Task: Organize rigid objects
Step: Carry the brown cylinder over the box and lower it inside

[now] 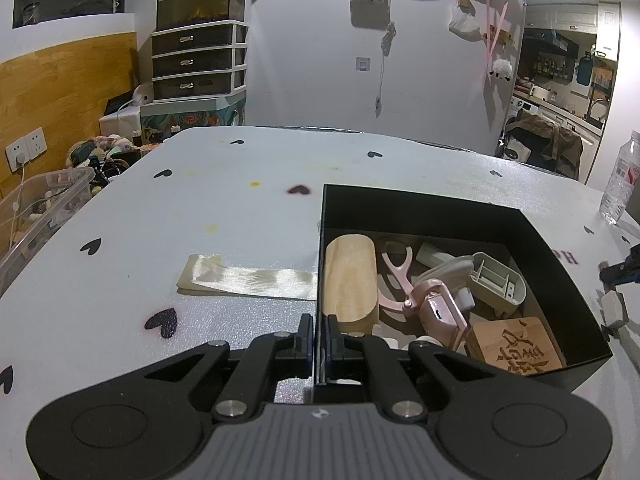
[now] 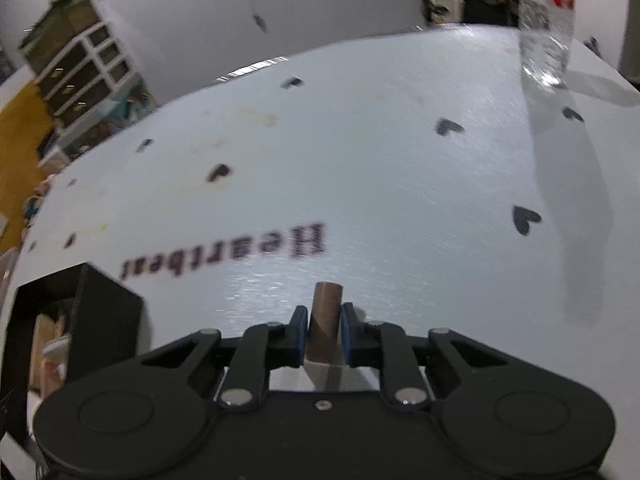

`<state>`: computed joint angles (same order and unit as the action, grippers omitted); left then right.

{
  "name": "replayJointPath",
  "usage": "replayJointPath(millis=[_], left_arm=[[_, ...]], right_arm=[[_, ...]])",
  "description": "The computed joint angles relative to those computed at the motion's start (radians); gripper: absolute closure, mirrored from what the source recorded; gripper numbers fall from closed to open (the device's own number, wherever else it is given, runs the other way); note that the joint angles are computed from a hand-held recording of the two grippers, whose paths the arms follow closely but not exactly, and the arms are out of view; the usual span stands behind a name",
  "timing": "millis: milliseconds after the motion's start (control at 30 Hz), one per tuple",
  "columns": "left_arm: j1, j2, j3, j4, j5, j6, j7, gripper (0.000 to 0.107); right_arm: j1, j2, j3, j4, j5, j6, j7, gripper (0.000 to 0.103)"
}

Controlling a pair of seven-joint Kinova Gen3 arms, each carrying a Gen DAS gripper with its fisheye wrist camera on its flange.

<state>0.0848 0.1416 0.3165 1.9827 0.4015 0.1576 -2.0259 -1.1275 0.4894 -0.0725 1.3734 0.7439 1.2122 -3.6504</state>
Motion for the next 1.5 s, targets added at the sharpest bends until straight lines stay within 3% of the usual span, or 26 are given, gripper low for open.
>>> replayJointPath(millis=[167, 500, 633, 733, 833, 933, 1000, 1233, 1500], left_arm=[[-0.002, 0.0, 0.002, 0.0, 0.003, 0.0, -0.004, 0.102], [-0.005, 0.0, 0.004, 0.001, 0.01, -0.002, -0.008, 0.102], [-0.002, -0.002, 0.003, -0.001, 0.013, -0.001, -0.005, 0.102], [-0.004, -0.002, 0.005, -0.001, 0.015, -0.001, -0.008, 0.102], [-0.001, -0.001, 0.002, -0.004, 0.013, 0.001, -0.008, 0.102], [-0.005, -0.002, 0.007, -0.002, 0.019, -0.001, -0.012, 0.102], [-0.012, -0.002, 0.015, 0.0, 0.028, -0.004, -0.019, 0.102], [-0.038, -0.002, 0.038, 0.004, 0.057, -0.004, -0.055, 0.102], [-0.048, 0.004, 0.049, 0.004, 0.086, -0.008, -0.082, 0.102]], right_arm=[[-0.07, -0.008, 0.003, 0.003, 0.111, 0.014, -0.024, 0.087], [-0.117, -0.019, -0.003, -0.047, 0.274, 0.004, 0.013, 0.087], [-0.138, -0.033, 0.049, -0.067, 0.272, -0.102, 0.085, 0.087], [-0.069, -0.046, 0.0, -0.082, 0.225, -0.224, 0.171, 0.087], [0.069, -0.032, -0.133, -0.124, 0.146, -0.313, 0.293, 0.087], [0.186, 0.029, -0.266, -0.215, 0.069, -0.313, 0.415, 0.087], [0.217, 0.064, -0.292, -0.273, 0.012, -0.303, 0.497, 0.087], [0.144, 0.142, -0.083, -0.413, -0.249, -0.297, 0.703, 0.087], [0.07, 0.184, 0.062, -0.496, -0.282, -0.224, 0.721, 0.087]])
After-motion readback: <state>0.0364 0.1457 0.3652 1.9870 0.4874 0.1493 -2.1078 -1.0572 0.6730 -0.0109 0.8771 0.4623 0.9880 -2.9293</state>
